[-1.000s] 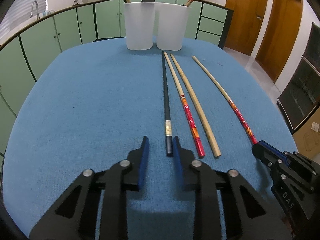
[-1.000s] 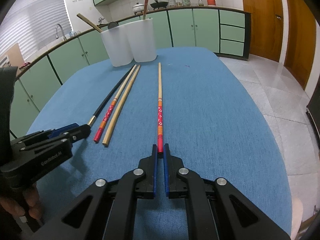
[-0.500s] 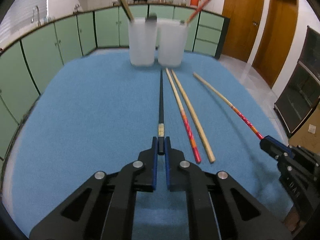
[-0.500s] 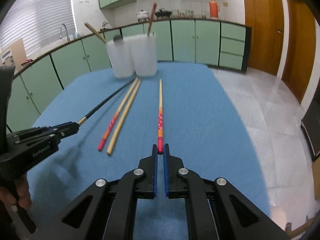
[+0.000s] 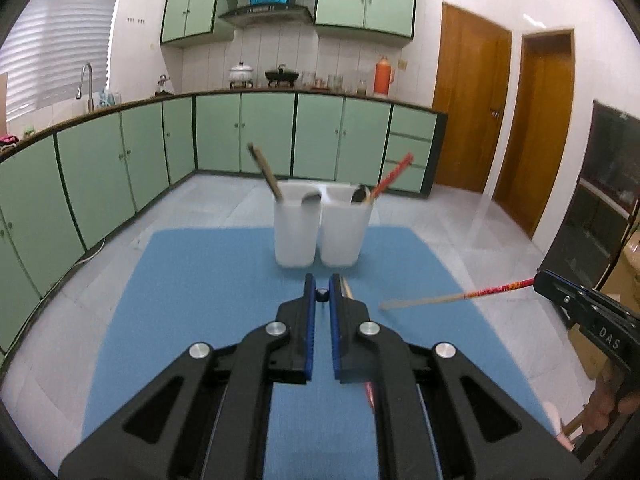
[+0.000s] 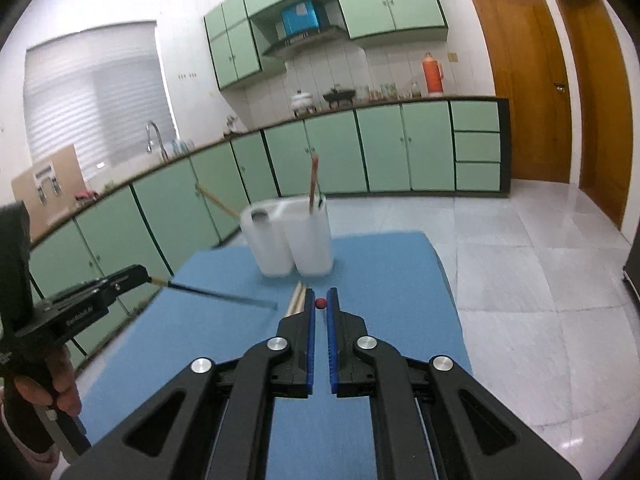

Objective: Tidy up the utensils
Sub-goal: 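Lift both chopsticks and carry them over the white holder, then lower both chopsticks into the white holder and open both tools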

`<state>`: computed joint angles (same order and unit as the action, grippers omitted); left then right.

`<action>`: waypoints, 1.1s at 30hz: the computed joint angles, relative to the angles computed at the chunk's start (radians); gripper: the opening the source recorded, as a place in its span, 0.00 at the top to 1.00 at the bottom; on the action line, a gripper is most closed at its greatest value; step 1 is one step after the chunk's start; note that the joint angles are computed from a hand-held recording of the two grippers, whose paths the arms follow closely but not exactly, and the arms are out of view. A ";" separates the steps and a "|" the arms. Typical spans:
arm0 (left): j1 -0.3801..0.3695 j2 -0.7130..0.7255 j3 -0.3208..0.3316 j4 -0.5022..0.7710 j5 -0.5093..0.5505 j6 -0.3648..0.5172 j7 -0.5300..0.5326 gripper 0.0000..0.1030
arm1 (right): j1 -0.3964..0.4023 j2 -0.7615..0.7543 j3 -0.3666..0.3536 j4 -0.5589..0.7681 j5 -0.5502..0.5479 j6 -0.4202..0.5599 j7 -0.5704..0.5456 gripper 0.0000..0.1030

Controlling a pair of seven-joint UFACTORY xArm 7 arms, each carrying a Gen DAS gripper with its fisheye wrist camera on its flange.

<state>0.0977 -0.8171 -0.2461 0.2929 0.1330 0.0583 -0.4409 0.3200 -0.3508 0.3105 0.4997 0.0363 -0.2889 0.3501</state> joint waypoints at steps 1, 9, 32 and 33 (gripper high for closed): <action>-0.002 0.011 0.009 0.011 0.001 -0.005 0.006 0.95 | 0.009 0.004 -0.013 0.010 -0.007 -0.001 0.000 0.95; -0.050 0.072 0.089 0.093 -0.018 -0.013 0.079 0.95 | 0.141 0.038 -0.183 0.125 -0.092 0.049 -0.014 0.95; 0.026 0.202 0.074 0.305 -0.078 -0.202 0.173 0.95 | 0.289 0.186 -0.315 0.470 -0.186 0.043 -0.072 0.95; 0.044 0.220 0.062 0.327 -0.082 -0.223 0.173 0.95 | 0.283 0.205 -0.312 0.501 -0.191 0.043 -0.069 0.95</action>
